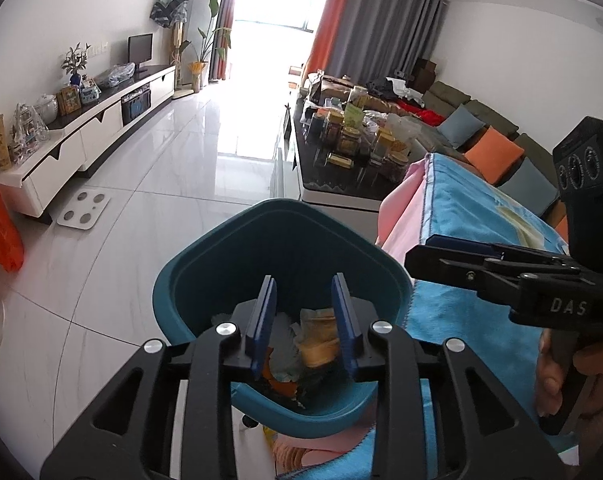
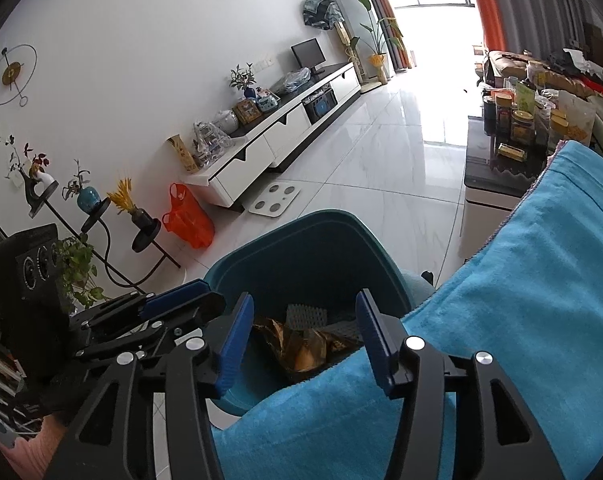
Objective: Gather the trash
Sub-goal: 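Open both tools to drop the items into the teal bin, then move both open tools back over the table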
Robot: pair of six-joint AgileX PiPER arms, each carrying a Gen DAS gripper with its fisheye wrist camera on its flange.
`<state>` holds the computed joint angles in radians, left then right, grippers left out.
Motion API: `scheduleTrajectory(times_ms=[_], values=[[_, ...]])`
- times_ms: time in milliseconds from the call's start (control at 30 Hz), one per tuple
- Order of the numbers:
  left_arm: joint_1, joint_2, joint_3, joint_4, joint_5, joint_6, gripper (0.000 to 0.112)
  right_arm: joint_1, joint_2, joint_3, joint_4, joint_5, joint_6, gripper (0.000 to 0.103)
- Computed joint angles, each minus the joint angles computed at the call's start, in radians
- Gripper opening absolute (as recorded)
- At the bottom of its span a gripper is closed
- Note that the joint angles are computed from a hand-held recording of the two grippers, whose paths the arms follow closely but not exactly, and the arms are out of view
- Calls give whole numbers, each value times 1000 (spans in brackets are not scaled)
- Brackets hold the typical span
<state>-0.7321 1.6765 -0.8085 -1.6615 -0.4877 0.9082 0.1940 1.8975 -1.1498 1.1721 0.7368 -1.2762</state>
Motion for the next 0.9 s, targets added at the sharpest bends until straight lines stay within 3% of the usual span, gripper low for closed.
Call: scheduleTrajectory(times_ms=[433,733,900], values=[[-131,-56,7,31,-101,-32,50,-155,-134,139,50,115,-165,51],[-229,53,-180,78,-6,25,54,-497,-277,291,63,258,-334,51],[-275,210,-409,-68,73,262,54,-739,-304,319,41,314,-405,51]])
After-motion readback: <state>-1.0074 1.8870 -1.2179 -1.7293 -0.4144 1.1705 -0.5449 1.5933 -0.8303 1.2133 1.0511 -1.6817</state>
